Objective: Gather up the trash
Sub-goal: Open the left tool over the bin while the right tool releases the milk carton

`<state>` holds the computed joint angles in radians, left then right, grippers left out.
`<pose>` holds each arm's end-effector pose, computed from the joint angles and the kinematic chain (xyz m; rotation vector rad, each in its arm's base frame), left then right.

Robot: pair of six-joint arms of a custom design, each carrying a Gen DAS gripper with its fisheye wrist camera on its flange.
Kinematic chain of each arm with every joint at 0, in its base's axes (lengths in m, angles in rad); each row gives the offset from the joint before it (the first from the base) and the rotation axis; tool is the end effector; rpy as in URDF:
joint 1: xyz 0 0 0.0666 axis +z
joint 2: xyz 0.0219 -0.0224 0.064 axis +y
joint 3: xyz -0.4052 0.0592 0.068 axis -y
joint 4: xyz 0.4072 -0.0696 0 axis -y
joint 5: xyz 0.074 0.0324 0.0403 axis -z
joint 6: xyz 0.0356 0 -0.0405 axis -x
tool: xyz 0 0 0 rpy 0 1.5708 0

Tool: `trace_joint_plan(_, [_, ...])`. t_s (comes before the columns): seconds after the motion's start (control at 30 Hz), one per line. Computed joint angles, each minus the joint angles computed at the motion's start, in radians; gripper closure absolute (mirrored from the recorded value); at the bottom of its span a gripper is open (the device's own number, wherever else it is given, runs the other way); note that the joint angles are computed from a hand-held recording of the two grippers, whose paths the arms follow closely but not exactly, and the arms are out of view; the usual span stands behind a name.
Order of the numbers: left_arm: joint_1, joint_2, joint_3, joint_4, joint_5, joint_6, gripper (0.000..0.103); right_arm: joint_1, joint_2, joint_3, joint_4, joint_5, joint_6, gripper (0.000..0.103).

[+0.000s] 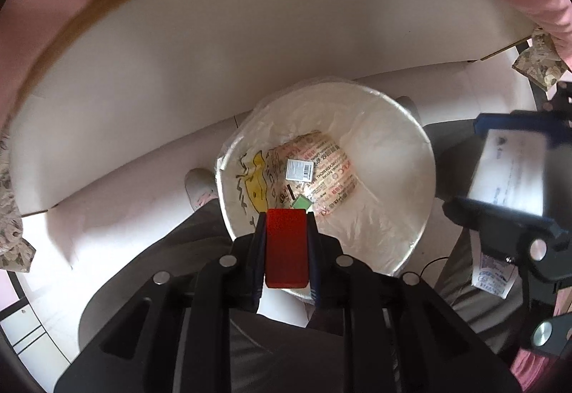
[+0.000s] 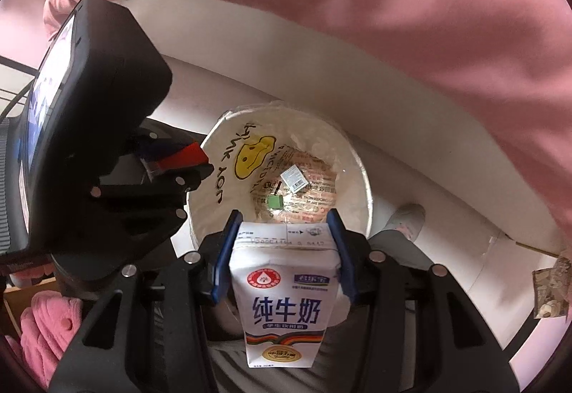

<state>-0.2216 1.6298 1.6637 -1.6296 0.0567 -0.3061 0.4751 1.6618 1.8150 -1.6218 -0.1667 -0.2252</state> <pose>0.5045 -0.1161 0.4354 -0.8121 -3.0102 0.0900 0.4775 0.2518 0.4815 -0.3980 3.0631 0.2966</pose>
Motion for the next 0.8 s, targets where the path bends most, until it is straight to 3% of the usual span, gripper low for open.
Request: trace_joint_plan(0.8, [-0.007, 0.109, -0.063, 0.024, 0.024, 0.104, 0.081, -0.039, 0.034, -0.179, 0.187, -0.065, -0.119, 0.054])
